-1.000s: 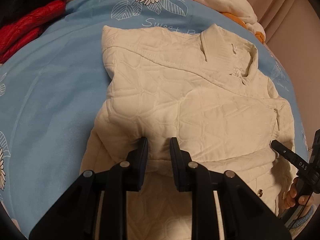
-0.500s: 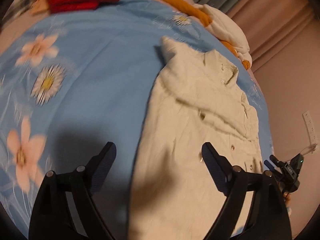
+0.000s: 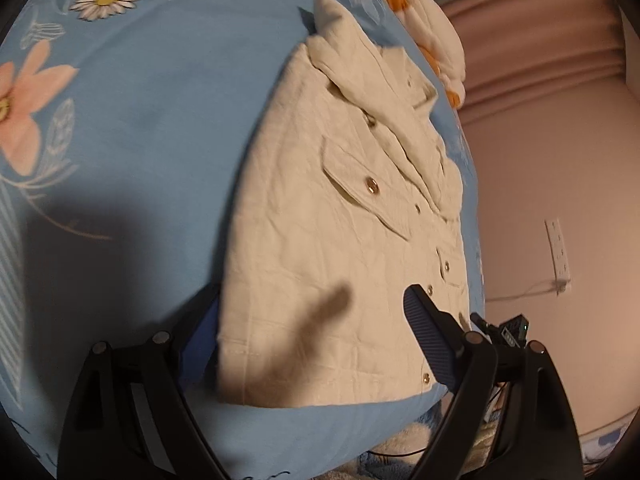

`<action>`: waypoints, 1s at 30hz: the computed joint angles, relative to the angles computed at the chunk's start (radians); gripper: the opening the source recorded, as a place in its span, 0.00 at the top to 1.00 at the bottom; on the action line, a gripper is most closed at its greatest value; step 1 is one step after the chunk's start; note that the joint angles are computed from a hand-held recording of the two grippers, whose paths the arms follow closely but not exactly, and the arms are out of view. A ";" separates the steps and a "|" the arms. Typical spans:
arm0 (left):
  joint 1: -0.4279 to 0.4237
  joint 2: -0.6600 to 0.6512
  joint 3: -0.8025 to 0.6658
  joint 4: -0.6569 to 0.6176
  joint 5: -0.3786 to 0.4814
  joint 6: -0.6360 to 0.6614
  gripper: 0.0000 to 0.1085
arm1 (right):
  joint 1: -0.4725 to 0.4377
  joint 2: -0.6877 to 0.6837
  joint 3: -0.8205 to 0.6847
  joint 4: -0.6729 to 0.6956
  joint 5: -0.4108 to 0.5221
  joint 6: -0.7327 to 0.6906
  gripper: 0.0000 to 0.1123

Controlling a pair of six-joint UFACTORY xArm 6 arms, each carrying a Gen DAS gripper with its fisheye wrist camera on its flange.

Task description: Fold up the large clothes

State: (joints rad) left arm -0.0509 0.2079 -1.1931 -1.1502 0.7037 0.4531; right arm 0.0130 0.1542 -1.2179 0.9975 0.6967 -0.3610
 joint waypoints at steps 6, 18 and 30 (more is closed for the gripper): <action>-0.033 0.066 -0.083 0.031 0.003 -0.053 0.19 | 0.009 0.049 -0.060 0.036 0.032 -0.040 0.46; -0.044 0.042 -0.042 0.031 -0.029 -0.052 0.19 | 0.023 0.061 -0.073 0.040 0.063 -0.082 0.45; -0.081 0.035 -0.020 0.052 -0.088 -0.056 0.29 | 0.030 -0.013 0.029 0.102 0.044 -0.123 0.46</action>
State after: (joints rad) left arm -0.1316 0.2432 -1.2126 -1.0986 0.6159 0.3969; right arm 0.0430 0.1415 -1.1892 1.0997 0.7402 -0.4835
